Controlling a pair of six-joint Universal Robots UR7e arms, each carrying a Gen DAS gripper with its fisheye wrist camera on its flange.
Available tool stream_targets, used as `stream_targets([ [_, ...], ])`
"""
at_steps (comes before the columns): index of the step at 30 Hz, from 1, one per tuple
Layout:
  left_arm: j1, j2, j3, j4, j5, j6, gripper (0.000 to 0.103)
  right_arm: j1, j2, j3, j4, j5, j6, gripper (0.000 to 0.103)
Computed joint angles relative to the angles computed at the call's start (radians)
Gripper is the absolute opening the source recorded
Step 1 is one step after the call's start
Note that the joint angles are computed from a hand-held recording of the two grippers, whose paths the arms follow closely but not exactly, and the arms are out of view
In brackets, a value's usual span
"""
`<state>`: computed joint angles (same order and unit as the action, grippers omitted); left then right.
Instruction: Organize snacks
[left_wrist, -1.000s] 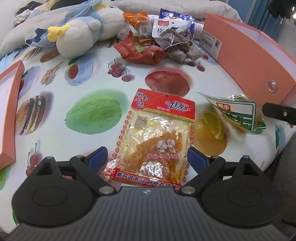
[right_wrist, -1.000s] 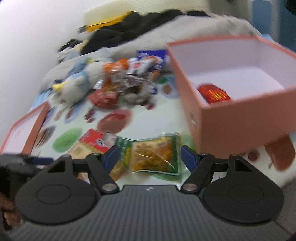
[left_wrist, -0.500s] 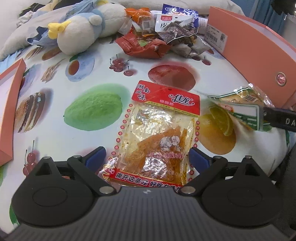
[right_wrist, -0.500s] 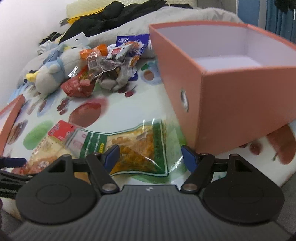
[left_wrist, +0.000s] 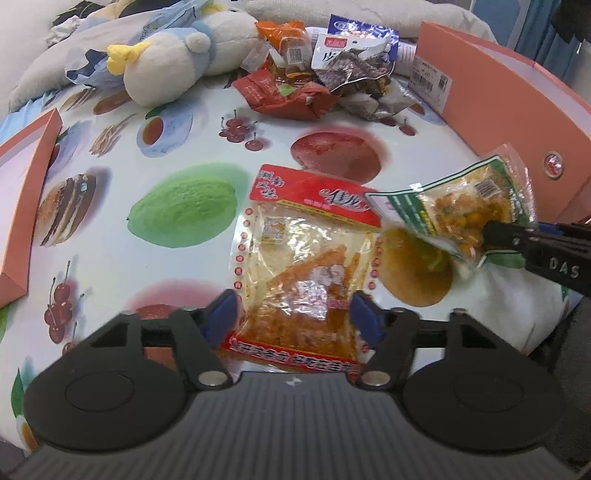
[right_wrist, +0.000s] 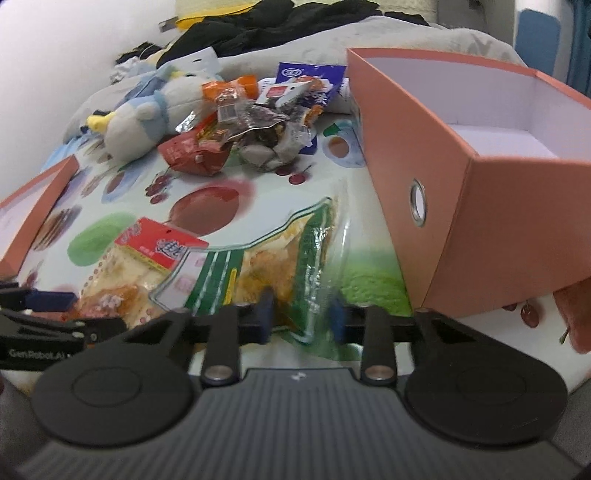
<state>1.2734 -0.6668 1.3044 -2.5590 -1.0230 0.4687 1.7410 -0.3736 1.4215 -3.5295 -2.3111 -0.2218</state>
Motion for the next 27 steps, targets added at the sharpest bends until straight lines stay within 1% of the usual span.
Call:
stream_targets([
  [2, -0.003, -0.006, 0.009, -0.002, -0.007, -0.015, 0.057, 0.001, -0.008, 0.007, 0.012, 0.007, 0.010, 0.029],
  [5, 0.000, -0.012, 0.006, 0.016, -0.031, -0.054, 0.050, 0.008, -0.015, 0.008, 0.017, 0.006, 0.003, 0.026],
  [8, 0.004, -0.019, -0.003, 0.040, -0.056, -0.101, 0.047, 0.014, -0.022, 0.011, 0.025, 0.001, -0.007, 0.023],
  [9, 0.005, -0.021, -0.007, 0.048, -0.061, -0.114, 0.047, 0.015, -0.026, 0.013, 0.032, 0.001, -0.005, 0.020],
  [13, 0.004, -0.031, -0.016, 0.061, -0.083, -0.181, 0.046, 0.025, -0.039, 0.018, 0.029, -0.005, -0.015, 0.019],
  [16, 0.000, -0.036, -0.023, 0.054, -0.091, -0.211, 0.046, 0.033, -0.049, 0.020, 0.028, -0.008, -0.024, 0.019],
  [22, -0.022, -0.044, -0.038, 0.037, -0.106, -0.237, 0.046, 0.055, -0.073, 0.013, 0.024, -0.013, -0.047, 0.019],
  [27, -0.044, -0.045, -0.072, 0.050, -0.144, -0.256, 0.046, 0.072, -0.099, -0.002, 0.028, -0.009, -0.061, 0.019],
])
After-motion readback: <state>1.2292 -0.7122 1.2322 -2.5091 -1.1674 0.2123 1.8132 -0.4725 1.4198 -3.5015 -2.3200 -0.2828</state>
